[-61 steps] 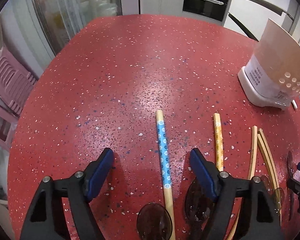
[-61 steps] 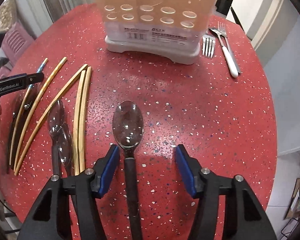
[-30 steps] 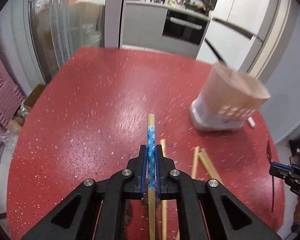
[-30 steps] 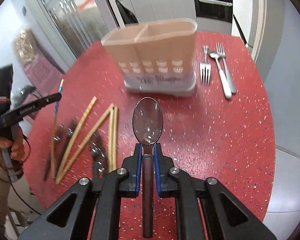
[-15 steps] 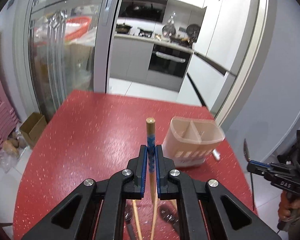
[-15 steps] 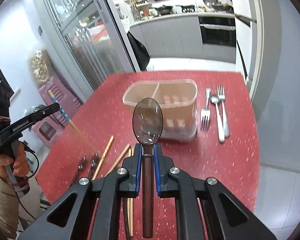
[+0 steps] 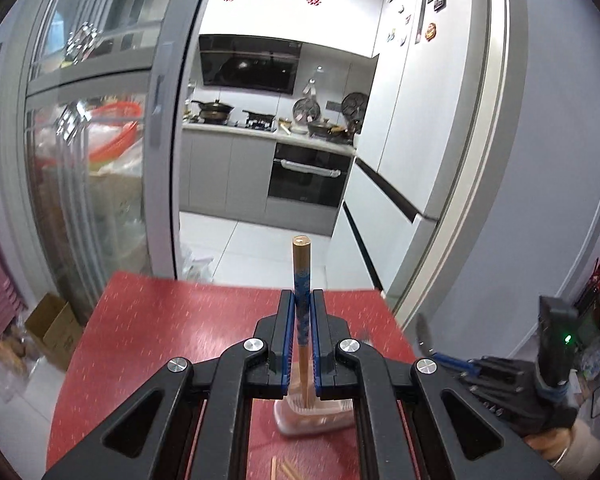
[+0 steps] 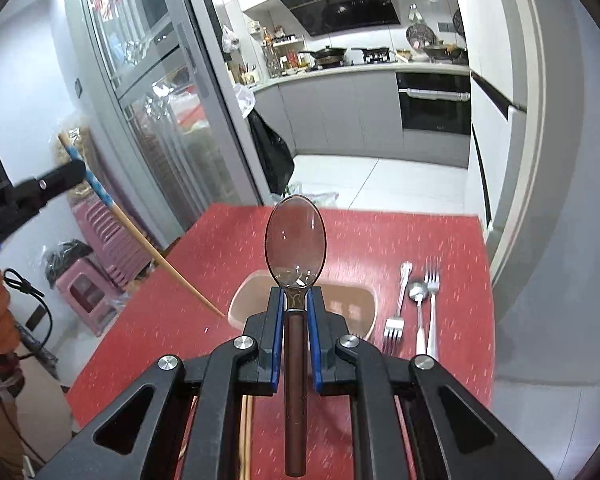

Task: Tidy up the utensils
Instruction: 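Lift the chopstick and spoon and carry both over the beige caddy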

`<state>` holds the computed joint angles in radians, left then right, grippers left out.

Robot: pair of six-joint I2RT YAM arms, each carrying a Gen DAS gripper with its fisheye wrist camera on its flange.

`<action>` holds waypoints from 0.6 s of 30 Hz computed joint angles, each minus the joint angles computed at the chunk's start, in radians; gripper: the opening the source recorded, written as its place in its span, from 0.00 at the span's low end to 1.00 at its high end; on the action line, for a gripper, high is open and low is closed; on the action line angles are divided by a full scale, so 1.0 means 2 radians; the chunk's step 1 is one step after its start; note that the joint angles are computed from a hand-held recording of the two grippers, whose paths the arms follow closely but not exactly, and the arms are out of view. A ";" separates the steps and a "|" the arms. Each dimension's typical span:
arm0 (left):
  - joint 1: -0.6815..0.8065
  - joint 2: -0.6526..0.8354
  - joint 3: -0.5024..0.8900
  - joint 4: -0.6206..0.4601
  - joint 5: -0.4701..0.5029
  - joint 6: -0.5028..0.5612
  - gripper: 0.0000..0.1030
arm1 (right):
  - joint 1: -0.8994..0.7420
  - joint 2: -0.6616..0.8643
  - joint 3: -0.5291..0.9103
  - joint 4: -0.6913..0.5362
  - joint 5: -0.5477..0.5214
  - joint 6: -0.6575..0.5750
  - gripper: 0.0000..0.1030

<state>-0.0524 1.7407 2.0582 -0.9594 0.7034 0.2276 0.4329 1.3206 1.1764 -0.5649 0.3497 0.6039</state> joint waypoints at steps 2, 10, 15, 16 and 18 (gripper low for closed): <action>-0.012 0.007 0.010 0.009 -0.011 -0.009 0.31 | -0.017 0.009 0.007 0.016 -0.008 -0.011 0.12; -0.062 0.048 0.015 0.026 -0.059 -0.021 0.31 | -0.065 0.068 -0.009 0.152 -0.018 -0.055 0.12; -0.088 0.056 -0.029 0.060 -0.095 -0.019 0.31 | -0.080 0.107 -0.039 0.248 -0.014 -0.073 0.12; -0.092 0.058 -0.034 0.065 -0.099 -0.020 0.31 | -0.082 0.115 -0.048 0.267 -0.012 -0.075 0.12; -0.100 0.057 -0.064 0.091 -0.112 -0.023 0.31 | -0.085 0.128 -0.057 0.291 -0.009 -0.079 0.12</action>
